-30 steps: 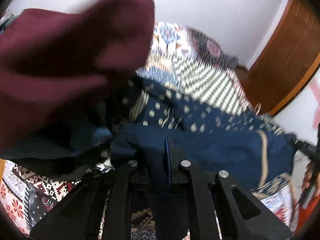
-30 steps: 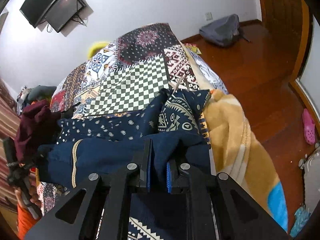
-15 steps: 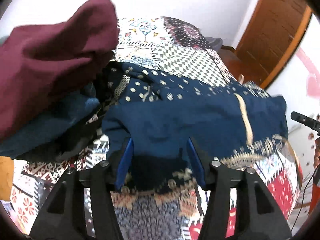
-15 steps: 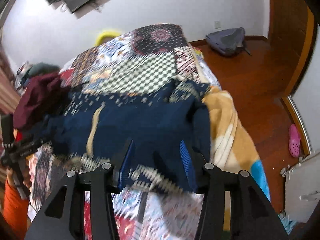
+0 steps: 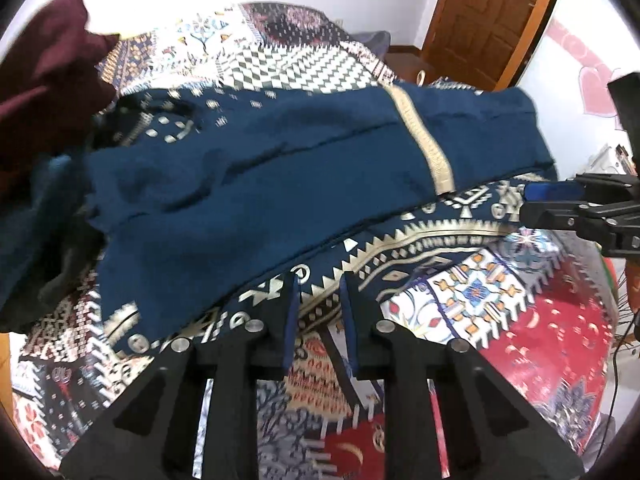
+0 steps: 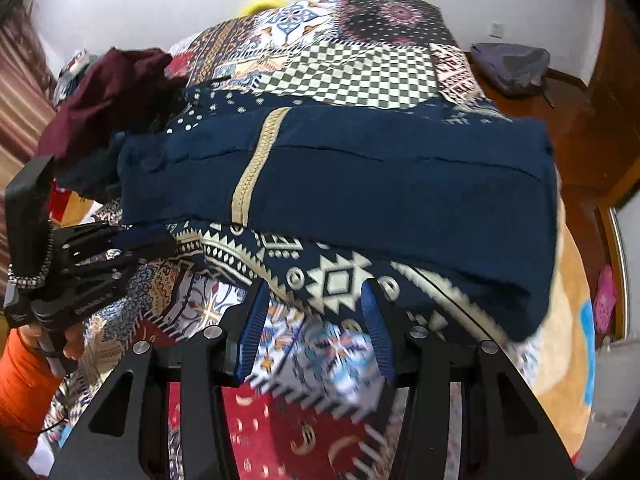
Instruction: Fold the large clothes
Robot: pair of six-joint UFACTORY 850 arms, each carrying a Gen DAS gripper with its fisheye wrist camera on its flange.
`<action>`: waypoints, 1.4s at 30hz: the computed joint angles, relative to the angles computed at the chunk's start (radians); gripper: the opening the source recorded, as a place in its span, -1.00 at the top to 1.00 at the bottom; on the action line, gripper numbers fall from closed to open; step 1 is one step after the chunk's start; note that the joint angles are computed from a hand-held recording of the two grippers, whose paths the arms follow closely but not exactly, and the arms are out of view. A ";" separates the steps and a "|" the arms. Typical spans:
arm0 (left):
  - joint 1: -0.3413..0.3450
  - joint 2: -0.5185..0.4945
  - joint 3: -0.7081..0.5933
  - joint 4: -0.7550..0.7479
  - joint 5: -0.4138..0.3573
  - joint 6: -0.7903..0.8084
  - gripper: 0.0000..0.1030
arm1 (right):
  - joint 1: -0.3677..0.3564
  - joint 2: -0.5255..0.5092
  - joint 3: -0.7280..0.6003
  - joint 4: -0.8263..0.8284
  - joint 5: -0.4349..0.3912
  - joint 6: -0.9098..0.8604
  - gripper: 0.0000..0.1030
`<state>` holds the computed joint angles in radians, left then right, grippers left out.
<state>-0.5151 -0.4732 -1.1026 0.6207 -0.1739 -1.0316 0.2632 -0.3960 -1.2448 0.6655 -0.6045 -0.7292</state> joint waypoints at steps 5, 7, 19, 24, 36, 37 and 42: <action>0.013 -0.047 -0.042 0.036 -0.019 -0.032 0.62 | 0.032 -0.057 -0.065 -0.075 0.016 0.075 0.14; 0.025 -0.059 -0.061 -0.008 -0.007 0.016 0.62 | 0.040 -0.080 -0.097 -0.096 0.016 0.094 0.14; 0.106 -0.183 -0.345 0.152 -0.214 -0.018 0.62 | 0.057 -0.241 -0.411 -0.317 0.072 0.359 0.14; 0.126 -0.124 -0.370 0.350 -0.203 -0.233 0.62 | 0.010 -0.171 -0.371 -0.039 0.120 0.158 0.14; 0.040 0.035 -0.058 0.310 -0.141 -0.142 0.06 | -0.027 -0.021 -0.091 -0.137 0.022 0.020 0.14; 0.042 0.031 -0.044 0.275 -0.130 -0.113 0.05 | -0.027 -0.021 -0.077 -0.155 0.018 0.024 0.14; 0.039 -0.033 -0.042 0.147 -0.145 -0.031 0.06 | -0.010 -0.058 -0.091 -0.278 0.015 0.093 0.14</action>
<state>-0.4766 -0.5065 -1.1445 0.7676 -0.3190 -1.0629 0.2532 -0.4543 -1.3358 0.3878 -0.5890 -0.6366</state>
